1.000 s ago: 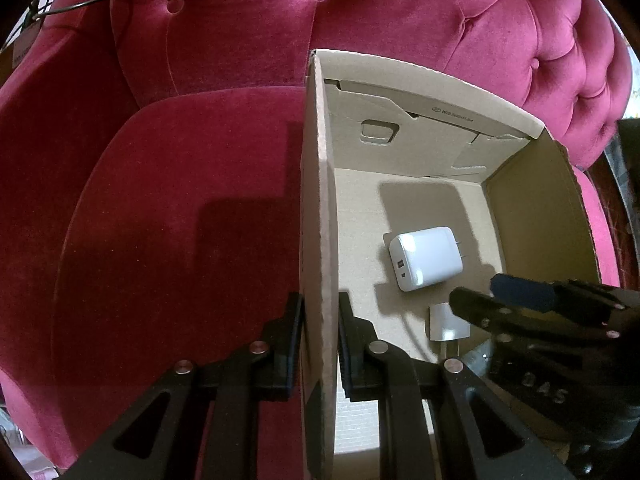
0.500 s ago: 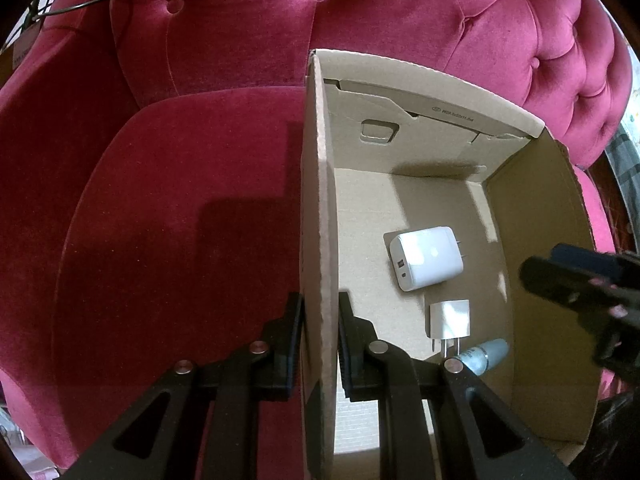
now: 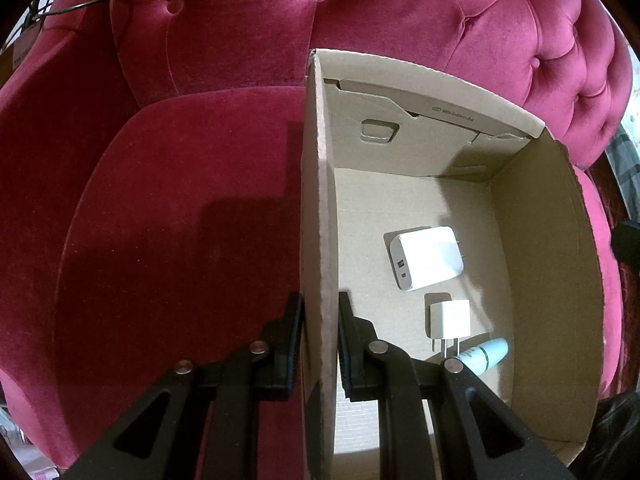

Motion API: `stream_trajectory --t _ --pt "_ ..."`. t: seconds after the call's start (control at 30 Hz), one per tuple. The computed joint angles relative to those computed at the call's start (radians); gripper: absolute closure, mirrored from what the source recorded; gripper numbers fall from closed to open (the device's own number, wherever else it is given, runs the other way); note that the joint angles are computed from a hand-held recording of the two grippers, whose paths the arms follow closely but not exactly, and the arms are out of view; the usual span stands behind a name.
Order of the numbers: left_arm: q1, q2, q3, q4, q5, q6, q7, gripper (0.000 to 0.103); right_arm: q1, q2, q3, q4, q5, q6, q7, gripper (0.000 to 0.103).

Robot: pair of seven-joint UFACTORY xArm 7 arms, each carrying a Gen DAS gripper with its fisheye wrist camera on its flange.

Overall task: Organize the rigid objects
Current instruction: 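Move the right gripper back over the white remote control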

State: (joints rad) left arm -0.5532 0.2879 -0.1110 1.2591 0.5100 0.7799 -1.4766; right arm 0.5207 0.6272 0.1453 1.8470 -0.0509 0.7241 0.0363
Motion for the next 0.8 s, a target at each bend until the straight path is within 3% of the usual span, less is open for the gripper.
stream_trajectory --t 0.2,0.8 --pt "0.001 -0.001 0.000 -0.002 0.000 -0.001 0.001 0.086 -0.029 -0.041 -0.015 -0.053 -0.008 -0.030 -0.004 0.005" --pt "-0.002 0.006 0.000 0.015 -0.006 0.019 0.011 0.086 -0.129 -0.066 -0.032 -0.230 -0.012 -0.162 -0.038 0.005"
